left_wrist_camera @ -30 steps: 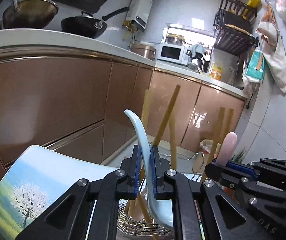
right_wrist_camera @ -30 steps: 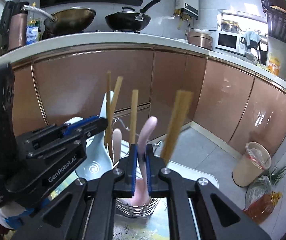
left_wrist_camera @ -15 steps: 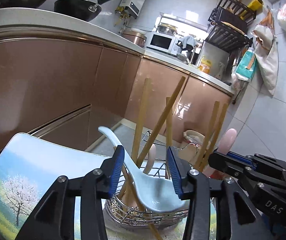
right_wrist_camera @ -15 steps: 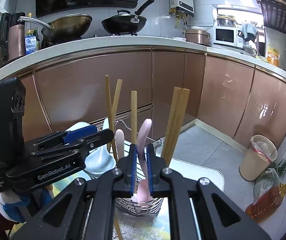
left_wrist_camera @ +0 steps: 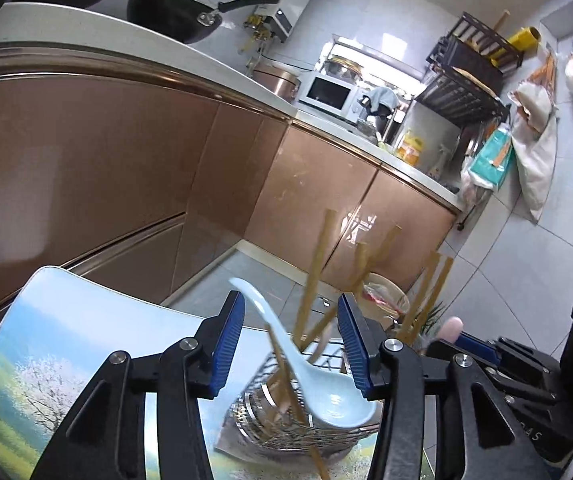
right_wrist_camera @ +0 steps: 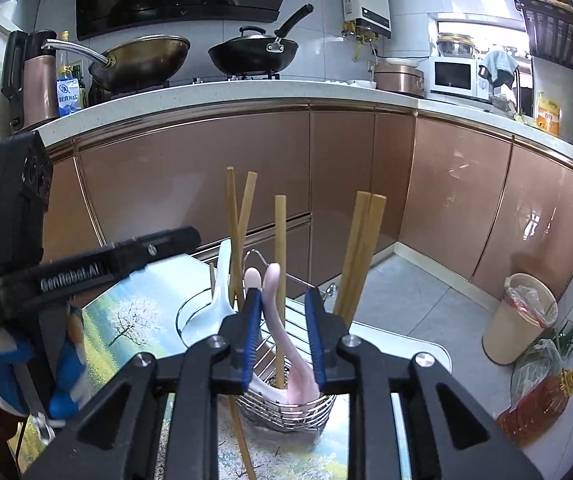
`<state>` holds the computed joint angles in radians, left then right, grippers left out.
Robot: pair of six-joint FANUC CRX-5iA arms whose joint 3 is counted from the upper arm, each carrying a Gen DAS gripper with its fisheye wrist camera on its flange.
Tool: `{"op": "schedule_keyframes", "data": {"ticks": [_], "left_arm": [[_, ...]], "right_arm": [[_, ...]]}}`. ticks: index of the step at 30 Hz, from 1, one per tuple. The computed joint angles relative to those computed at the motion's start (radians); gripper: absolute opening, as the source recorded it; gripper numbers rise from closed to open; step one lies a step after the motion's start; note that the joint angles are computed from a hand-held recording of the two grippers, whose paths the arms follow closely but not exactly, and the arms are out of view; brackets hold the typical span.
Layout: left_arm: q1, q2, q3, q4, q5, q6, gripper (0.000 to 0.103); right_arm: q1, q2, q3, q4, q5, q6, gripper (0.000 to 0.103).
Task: Organize utensils
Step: 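Lower the light blue spoon into the holder with the left tool while the right tool lowers the pink spoon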
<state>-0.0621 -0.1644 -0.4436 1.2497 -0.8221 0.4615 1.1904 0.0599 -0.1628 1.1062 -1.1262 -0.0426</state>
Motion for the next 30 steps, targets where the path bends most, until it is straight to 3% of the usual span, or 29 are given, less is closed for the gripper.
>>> {"op": "schedule_keyframes", "data": {"ticks": [4, 12, 19, 20, 26, 30], "left_arm": [[0.048, 0.083, 0.060, -0.002, -0.117, 0.101, 0.047], [0.077, 0.285, 0.154, 0.104, -0.359, 0.279, 0.047], [0.057, 0.353, 0.203, 0.084, -0.406, 0.353, 0.047], [0.056, 0.357, 0.202, 0.090, -0.409, 0.359, 0.044], [0.041, 0.374, 0.203, 0.136, -0.434, 0.346, 0.010], [0.040, 0.348, 0.185, 0.146, -0.415, 0.306, 0.010]], "right_arm": [[0.013, -0.011, -0.013, 0.008, -0.007, -0.019, 0.022], [0.055, -0.059, -0.061, 0.032, -0.056, -0.077, 0.022], [0.075, -0.090, -0.094, 0.040, -0.085, -0.118, 0.022], [0.076, -0.093, -0.098, 0.039, -0.087, -0.122, 0.022], [0.081, -0.103, -0.110, 0.039, -0.092, -0.134, 0.024], [0.070, -0.103, -0.111, 0.038, -0.069, -0.133, 0.027]]}}
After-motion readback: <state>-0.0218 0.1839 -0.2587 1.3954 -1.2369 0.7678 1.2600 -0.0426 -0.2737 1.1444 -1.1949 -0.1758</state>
